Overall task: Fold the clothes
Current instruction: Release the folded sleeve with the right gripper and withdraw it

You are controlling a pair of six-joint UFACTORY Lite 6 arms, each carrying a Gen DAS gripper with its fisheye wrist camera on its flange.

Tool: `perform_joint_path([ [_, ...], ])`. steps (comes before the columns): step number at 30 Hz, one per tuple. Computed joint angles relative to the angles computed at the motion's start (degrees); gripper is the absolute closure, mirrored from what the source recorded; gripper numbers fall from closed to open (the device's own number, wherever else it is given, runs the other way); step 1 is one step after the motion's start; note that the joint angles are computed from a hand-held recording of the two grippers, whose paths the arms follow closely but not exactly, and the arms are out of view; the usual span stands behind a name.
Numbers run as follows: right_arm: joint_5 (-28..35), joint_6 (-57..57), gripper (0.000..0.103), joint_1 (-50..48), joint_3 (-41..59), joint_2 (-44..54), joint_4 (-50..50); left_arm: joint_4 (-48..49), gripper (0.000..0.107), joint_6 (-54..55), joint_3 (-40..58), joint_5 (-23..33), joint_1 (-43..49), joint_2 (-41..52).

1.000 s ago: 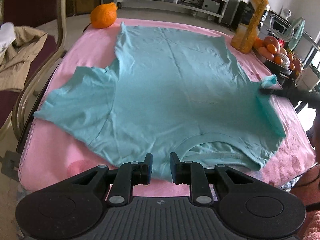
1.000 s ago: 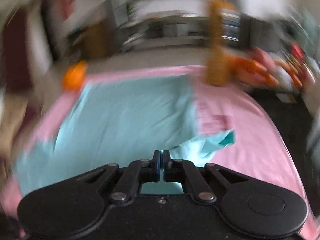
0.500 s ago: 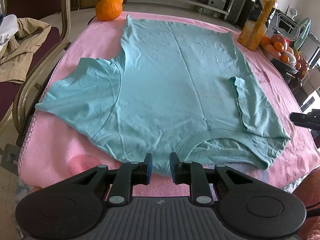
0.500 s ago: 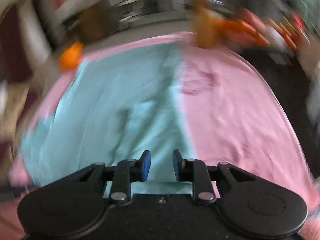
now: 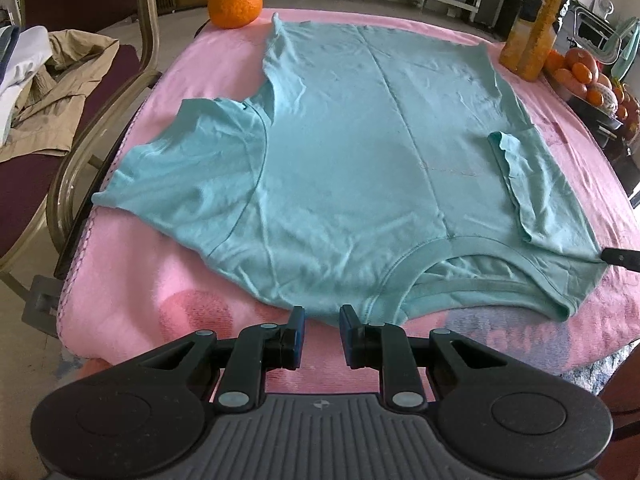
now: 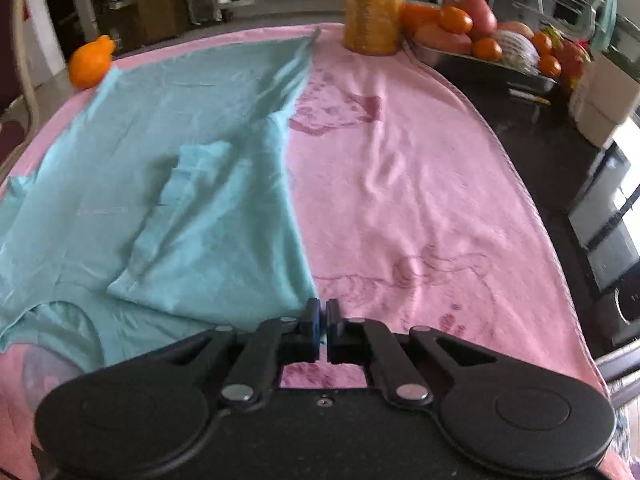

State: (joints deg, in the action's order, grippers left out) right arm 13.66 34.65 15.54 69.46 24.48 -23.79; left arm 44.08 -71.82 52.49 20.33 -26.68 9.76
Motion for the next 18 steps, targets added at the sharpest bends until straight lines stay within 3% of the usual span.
perform_joint_path([
  [2, 2.94, -3.65, 0.098, -1.12, 0.82, -0.48, 5.35, 1.36, 0.086, -1.04, -0.57, -0.18, 0.49, -0.59],
  [4, 3.21, -12.92, 0.097, -3.87, 1.50, -1.25, 17.34, 3.53, 0.086, -2.90, -0.51, -0.05, 1.10, -0.65],
  [7, -1.10, -27.09, 0.097, -4.39, 0.87, -2.75, 35.33, 9.72, 0.086, -8.04, 2.11, 0.24, 1.83, 2.08],
  [12, 4.06, -51.83, 0.097, -1.87, 16.09, 10.43, 63.06, 17.28, 0.086, -13.31, 8.22, 0.15, 2.00, 10.73],
  [15, 3.04, -54.44, 0.098, 0.28, 16.07, 11.62, 62.26, 21.89, 0.082, -15.87, 7.08, 1.43, 0.76, 10.83],
  [18, 1.64, -54.57, 0.098, 2.25, 13.27, 10.07, 58.26, 16.56, 0.080, -11.59, 4.39, 0.90, 2.19, 7.47],
])
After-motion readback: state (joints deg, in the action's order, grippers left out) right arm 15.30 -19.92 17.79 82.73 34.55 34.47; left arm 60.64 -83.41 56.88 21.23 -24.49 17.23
